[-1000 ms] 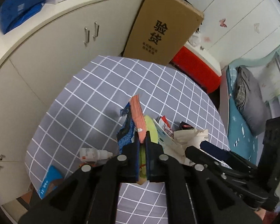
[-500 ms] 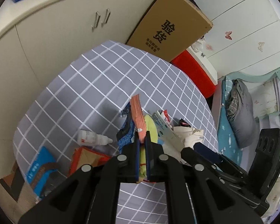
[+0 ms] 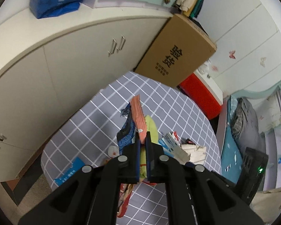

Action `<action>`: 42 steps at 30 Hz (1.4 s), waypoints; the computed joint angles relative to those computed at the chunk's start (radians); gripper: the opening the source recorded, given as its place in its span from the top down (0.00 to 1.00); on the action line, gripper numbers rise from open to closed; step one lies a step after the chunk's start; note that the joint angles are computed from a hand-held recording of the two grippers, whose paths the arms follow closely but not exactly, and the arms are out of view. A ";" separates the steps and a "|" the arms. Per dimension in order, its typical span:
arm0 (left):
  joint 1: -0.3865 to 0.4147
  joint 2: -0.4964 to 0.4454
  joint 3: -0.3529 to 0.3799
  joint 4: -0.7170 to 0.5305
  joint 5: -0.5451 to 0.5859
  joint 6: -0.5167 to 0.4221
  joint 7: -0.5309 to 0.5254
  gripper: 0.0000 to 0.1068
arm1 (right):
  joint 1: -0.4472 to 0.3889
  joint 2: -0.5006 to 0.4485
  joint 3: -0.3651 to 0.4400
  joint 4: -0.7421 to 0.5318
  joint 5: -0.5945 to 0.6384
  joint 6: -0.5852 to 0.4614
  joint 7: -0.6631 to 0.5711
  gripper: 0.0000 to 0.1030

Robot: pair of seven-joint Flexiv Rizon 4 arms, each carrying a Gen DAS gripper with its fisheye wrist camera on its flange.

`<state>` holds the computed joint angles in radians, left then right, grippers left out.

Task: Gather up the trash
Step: 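Grasp the blue-orange wrapper bundle with left tool while right tool grasps the white bottle, then carry both items over the blue bin and open both tools to drop them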

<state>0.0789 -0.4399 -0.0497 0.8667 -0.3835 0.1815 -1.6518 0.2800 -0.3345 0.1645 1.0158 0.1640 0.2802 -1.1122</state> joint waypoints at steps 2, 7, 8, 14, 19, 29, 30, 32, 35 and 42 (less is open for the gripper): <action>0.006 0.001 0.002 -0.005 -0.001 0.002 0.001 0.96 | 0.003 -0.005 0.002 -0.003 0.006 -0.001 0.010 0.42; 0.017 0.010 0.012 -0.013 0.015 0.001 0.006 0.96 | 0.019 -0.058 0.010 -0.069 0.013 -0.033 -0.019 0.42; 0.017 0.012 0.017 -0.013 0.023 -0.001 0.004 0.96 | 0.026 -0.075 0.010 -0.089 0.005 -0.047 -0.030 0.42; 0.025 0.020 0.032 0.015 0.057 -0.008 0.000 0.96 | 0.082 -0.204 0.012 -0.249 -0.041 -0.118 -0.123 0.42; 0.030 0.012 0.030 0.032 0.057 -0.004 0.008 0.96 | 0.117 -0.305 0.014 -0.377 -0.040 -0.206 -0.175 0.49; 0.018 0.017 0.023 0.066 0.046 0.009 0.013 0.96 | 0.100 -0.267 0.005 -0.287 -0.020 -0.131 -0.211 0.74; 0.016 0.018 0.022 0.062 0.044 0.008 0.013 0.96 | 0.086 -0.251 0.007 -0.271 -0.006 -0.107 -0.194 0.74; 0.013 0.019 0.015 0.051 0.031 0.013 0.010 0.96 | 0.060 -0.215 0.012 -0.235 0.022 -0.064 -0.164 0.74; -0.001 0.024 0.002 0.025 0.014 0.027 0.004 0.96 | 0.006 -0.149 0.018 -0.182 0.076 0.016 -0.119 0.74; -0.086 -0.043 -0.057 -0.148 -0.013 -0.001 -0.016 0.96 | -0.124 0.065 -0.004 0.047 0.155 0.192 -0.045 0.74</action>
<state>-0.0073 -0.4831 -0.1065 0.7190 -0.3963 0.1803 -1.6673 0.1561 -0.2695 0.1607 1.0626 0.3194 0.4721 -1.1571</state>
